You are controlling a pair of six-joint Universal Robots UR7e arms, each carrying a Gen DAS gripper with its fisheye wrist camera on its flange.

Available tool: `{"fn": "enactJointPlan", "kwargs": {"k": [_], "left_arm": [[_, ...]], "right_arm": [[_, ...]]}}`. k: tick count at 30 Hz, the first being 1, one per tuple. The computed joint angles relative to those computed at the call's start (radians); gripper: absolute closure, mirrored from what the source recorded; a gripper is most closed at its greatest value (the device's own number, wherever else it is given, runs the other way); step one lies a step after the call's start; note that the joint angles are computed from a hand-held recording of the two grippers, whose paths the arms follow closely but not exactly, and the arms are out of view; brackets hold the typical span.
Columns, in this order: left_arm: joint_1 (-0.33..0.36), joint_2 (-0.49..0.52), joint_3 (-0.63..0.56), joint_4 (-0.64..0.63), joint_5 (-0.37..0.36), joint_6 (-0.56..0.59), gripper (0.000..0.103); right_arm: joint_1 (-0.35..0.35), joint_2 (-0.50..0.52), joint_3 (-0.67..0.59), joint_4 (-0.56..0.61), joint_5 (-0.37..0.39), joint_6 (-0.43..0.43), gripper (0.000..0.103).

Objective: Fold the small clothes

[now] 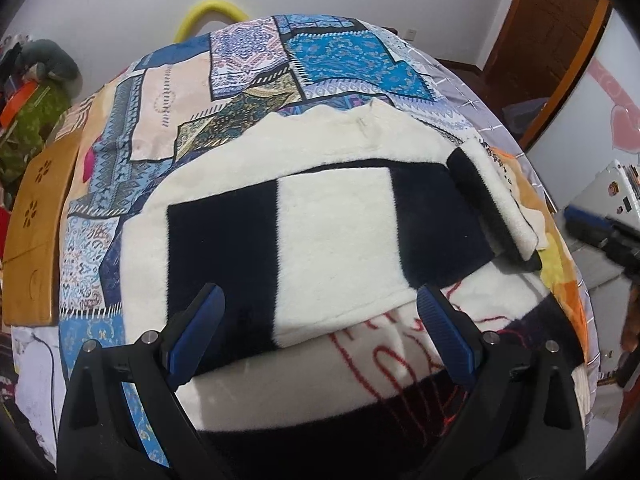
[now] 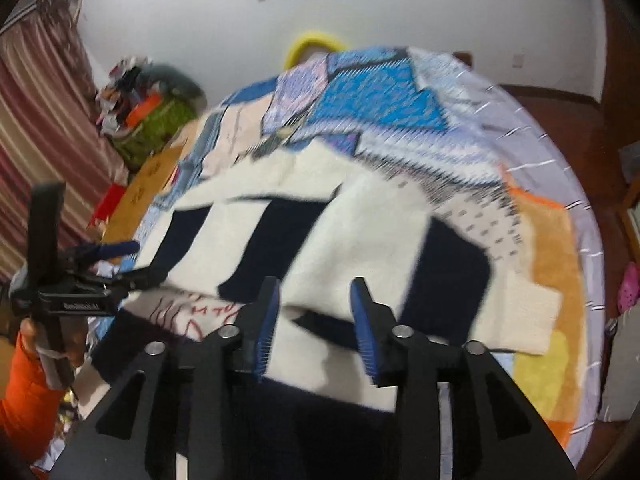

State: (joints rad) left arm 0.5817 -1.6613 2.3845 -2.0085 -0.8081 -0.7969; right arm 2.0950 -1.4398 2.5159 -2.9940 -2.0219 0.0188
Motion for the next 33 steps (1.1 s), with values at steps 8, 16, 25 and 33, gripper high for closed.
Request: {"fn": "enactJointPlan", "kwargs": {"k": [8, 16, 25, 33], "left_arm": [[0.028, 0.082, -0.020, -0.085, -0.006, 0.077, 0.006], [0.078, 0.151, -0.041, -0.141, -0.022, 0.118, 0.006], [0.094, 0.189, -0.046, -0.168, -0.037, 0.148, 0.006], [0.103, 0.211, -0.054, -0.166, -0.037, 0.139, 0.006]], "right_arm": [[-0.085, -0.109, 0.045, -0.032, -0.153, -0.025, 0.059], [-0.304, -0.143, 0.114, -0.114, -0.177, -0.051, 0.059], [-0.529, -0.068, 0.170, -0.242, -0.111, -0.111, 0.059], [-0.581, -0.019, 0.187, -0.336, -0.074, -0.163, 0.073]]}}
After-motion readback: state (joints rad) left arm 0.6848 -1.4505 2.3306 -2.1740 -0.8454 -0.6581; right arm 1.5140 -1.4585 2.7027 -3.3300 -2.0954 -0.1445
